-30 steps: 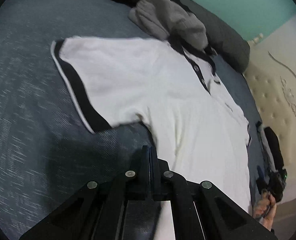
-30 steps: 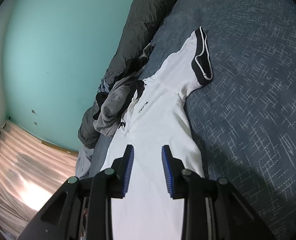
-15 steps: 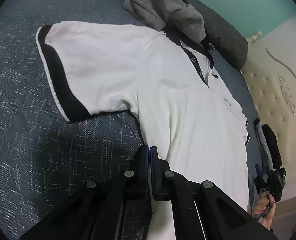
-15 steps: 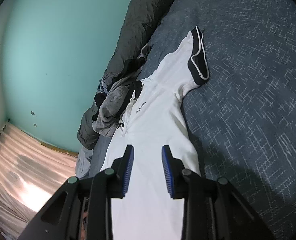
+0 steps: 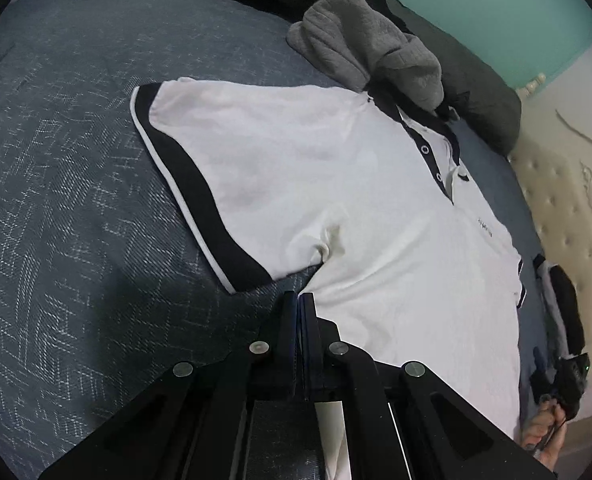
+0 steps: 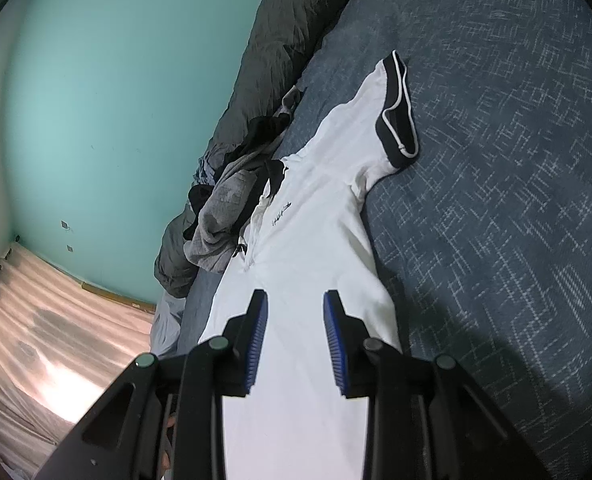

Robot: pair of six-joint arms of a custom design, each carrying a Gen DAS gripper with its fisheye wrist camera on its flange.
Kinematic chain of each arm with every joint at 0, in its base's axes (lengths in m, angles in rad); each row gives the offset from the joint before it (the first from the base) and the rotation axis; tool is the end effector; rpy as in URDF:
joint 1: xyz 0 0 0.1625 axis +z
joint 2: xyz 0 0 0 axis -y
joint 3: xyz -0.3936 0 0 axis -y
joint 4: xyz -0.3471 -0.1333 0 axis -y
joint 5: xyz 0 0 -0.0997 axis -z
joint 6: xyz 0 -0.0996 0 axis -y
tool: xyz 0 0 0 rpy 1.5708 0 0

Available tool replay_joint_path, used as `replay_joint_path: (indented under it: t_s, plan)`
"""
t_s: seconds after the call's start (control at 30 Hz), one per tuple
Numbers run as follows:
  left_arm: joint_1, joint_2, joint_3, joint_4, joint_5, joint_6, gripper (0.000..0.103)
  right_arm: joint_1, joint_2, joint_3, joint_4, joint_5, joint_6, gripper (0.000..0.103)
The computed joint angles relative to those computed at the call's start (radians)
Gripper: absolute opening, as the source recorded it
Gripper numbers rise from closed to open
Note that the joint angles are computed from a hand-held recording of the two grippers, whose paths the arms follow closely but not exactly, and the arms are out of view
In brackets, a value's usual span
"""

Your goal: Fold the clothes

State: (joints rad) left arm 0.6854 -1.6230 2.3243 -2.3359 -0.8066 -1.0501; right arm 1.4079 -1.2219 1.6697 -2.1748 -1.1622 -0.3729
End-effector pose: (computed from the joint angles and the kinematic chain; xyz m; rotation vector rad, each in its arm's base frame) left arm -0.1420 -0.3773 0.2662 -0.2481 2.5991 -0.9113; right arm 0.0797 -0.5808 0.3073 -0.3346 2.7465 -0.3605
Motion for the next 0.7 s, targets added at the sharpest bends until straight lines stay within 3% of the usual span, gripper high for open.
replay_joint_path:
  t_s: [0.3, 0.47, 0.7]
  plan:
    - [-0.056, -0.049, 0.022, 0.047, -0.016, -0.039, 0.008, 0.000, 0.002, -0.002, 0.003, 0.004, 0.003, 0.029]
    - [-0.109, -0.104, 0.074, 0.102, -0.082, -0.095, 0.010, 0.000, 0.000, 0.003, 0.003, 0.007, 0.007, 0.029]
    - [-0.144, -0.099, 0.127, 0.053, -0.133, -0.114, 0.016, 0.003, -0.006, 0.006, 0.005, 0.014, 0.003, 0.029]
